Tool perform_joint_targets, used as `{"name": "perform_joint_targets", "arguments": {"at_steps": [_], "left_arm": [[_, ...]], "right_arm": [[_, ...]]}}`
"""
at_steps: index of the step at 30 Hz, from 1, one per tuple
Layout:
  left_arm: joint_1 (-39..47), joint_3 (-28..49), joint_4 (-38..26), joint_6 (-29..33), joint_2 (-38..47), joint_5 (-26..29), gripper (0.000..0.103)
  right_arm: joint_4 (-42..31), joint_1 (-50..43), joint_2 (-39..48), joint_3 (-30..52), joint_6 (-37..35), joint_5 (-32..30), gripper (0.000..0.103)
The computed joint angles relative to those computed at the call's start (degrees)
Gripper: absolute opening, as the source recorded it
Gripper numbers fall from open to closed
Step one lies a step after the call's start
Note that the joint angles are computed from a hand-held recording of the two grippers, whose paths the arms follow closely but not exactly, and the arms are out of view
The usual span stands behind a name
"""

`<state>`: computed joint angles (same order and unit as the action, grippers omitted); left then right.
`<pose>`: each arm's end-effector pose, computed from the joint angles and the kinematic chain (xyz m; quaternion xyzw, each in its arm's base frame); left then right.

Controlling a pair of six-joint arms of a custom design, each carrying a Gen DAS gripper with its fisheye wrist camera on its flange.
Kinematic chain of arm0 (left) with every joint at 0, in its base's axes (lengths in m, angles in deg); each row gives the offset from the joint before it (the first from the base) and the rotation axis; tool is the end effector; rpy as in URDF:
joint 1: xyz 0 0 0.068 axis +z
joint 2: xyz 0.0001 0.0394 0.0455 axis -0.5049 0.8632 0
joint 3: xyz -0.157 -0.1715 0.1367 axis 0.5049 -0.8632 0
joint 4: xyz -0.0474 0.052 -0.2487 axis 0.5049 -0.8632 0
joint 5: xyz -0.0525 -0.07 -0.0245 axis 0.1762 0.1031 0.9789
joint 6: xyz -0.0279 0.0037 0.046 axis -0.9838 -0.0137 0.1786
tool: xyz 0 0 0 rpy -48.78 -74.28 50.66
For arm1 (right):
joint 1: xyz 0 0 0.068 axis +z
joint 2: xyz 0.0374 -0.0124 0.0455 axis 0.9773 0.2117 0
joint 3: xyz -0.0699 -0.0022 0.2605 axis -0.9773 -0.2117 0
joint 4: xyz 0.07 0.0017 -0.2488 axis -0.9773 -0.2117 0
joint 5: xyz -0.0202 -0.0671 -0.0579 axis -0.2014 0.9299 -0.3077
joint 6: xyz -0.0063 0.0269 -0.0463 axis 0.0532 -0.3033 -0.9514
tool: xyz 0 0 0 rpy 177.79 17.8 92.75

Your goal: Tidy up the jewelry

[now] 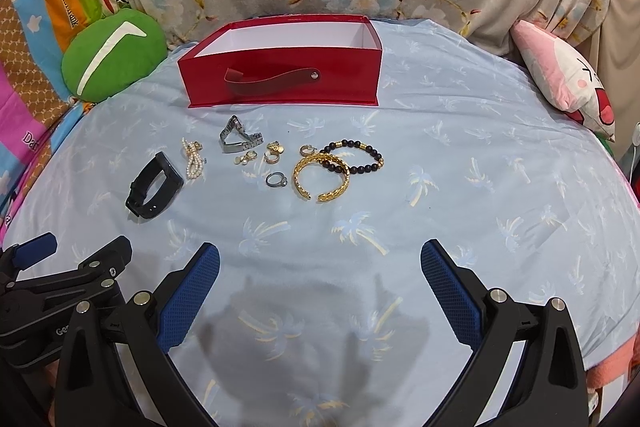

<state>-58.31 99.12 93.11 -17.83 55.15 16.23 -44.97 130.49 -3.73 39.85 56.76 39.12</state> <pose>0.2070 -0.1009 0.0960 0.1012 0.9422 -0.0024 0.3194 0.1395 0.1455 0.1044 0.1545 0.9189 -0.0562 0.3587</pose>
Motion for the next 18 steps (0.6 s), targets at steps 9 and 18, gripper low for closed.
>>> {"name": "perform_joint_targets", "arguments": {"at_steps": [9,18], "left_arm": [[0.09,-0.09,0.38,0.10,0.26,-0.01,0.098],[0.47,-0.20,0.69,0.36,0.47,0.31,0.098]], "right_arm": [[-0.11,-0.08,0.01,0.16,0.01,-0.11,0.098],[0.18,0.00,0.27,0.10,0.09,-0.24,0.098]]}}
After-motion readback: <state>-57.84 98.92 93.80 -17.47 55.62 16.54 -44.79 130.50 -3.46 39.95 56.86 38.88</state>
